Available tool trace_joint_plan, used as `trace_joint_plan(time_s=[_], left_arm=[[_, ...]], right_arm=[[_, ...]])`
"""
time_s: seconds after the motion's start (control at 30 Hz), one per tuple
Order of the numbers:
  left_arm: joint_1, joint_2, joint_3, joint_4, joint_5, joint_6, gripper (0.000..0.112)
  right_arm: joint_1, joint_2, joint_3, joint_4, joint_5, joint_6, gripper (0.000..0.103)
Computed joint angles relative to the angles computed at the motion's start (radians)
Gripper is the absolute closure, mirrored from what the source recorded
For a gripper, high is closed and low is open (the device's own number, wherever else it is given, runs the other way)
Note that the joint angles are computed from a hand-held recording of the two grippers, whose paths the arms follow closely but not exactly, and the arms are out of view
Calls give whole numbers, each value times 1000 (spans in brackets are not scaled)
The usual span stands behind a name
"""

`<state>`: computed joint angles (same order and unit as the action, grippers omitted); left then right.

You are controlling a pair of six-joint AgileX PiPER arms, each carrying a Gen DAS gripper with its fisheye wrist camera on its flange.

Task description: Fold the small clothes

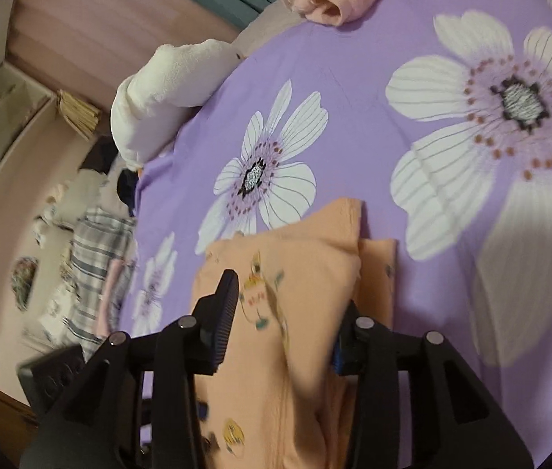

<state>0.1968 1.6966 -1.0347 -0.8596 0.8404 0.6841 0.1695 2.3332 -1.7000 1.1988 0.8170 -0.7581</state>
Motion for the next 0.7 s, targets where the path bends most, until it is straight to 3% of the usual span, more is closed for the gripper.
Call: trace_joint_plan(time_s=[0.3,0.4,0.5,0.6,0.7], left_arm=[[-10,4,-3,1,-5,-16,73],[0,8,-5,-11,2,-9,73],[5,-14,9,-18,-7,-6,73],[5,-51,37,-16,-33,1,73],[-2,-77,60,-12,-65,11,73]], right_arm=[[-28,-71,38,209,-34,-169,63],[-27,-152,113,176,-101,-208,63],[2,-236,188,34,-180,-166,64],[63,-325,291,-192,-264,-101,76],[110,-406,431,-229,-311,-180,80]])
